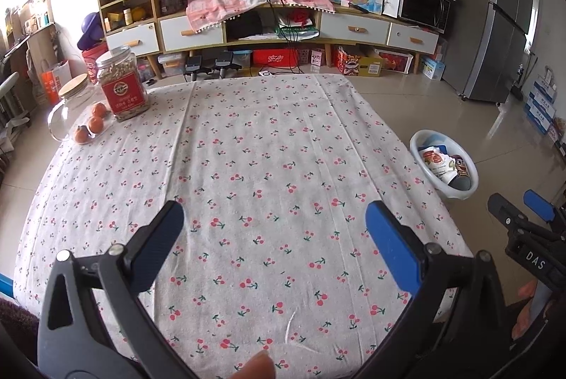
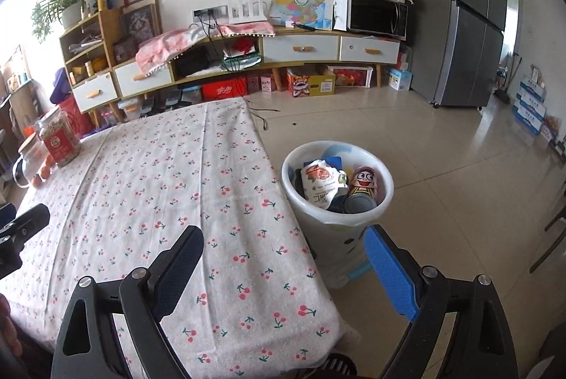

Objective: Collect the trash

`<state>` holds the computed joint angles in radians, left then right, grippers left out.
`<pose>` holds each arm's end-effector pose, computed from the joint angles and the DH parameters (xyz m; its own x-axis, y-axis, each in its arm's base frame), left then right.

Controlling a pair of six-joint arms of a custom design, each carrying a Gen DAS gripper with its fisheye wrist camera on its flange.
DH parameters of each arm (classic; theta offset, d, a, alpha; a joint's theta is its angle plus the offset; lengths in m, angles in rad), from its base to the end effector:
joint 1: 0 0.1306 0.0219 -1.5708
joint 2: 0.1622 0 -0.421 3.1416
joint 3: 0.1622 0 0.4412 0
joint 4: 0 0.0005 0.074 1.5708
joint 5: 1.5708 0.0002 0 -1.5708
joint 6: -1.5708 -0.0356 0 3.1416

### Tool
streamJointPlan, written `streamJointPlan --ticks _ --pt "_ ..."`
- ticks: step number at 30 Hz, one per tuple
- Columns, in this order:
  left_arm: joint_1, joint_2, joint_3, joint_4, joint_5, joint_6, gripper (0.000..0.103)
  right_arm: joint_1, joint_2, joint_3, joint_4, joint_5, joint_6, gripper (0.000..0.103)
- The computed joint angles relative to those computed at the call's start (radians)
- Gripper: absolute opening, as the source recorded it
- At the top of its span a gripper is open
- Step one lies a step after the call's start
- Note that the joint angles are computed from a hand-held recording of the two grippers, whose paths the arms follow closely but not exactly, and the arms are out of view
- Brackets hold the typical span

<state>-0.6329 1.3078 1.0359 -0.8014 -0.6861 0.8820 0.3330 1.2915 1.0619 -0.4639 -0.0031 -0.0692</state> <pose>0.3782 -0.2501 0.3416 -0.6155 -0.2893 -0.7331 -0.4111 0.9115 -0.0146 0.4599 0.1587 0.3781 -0.6254 -0.1432 -0.7670 -0.2866 0.9565 0.0551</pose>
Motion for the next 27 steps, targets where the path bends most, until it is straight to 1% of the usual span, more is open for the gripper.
streamJointPlan --ticks 8,27 --pt "0.003 0.009 -0.002 0.003 0.042 0.003 0.102 -0.003 0.007 0.003 -0.006 -0.008 -0.006 0.094" --pt "-0.010 0.013 0.009 0.003 0.066 -0.001 0.102 -0.011 0.008 0.004 -0.010 -0.014 -0.016 0.094"
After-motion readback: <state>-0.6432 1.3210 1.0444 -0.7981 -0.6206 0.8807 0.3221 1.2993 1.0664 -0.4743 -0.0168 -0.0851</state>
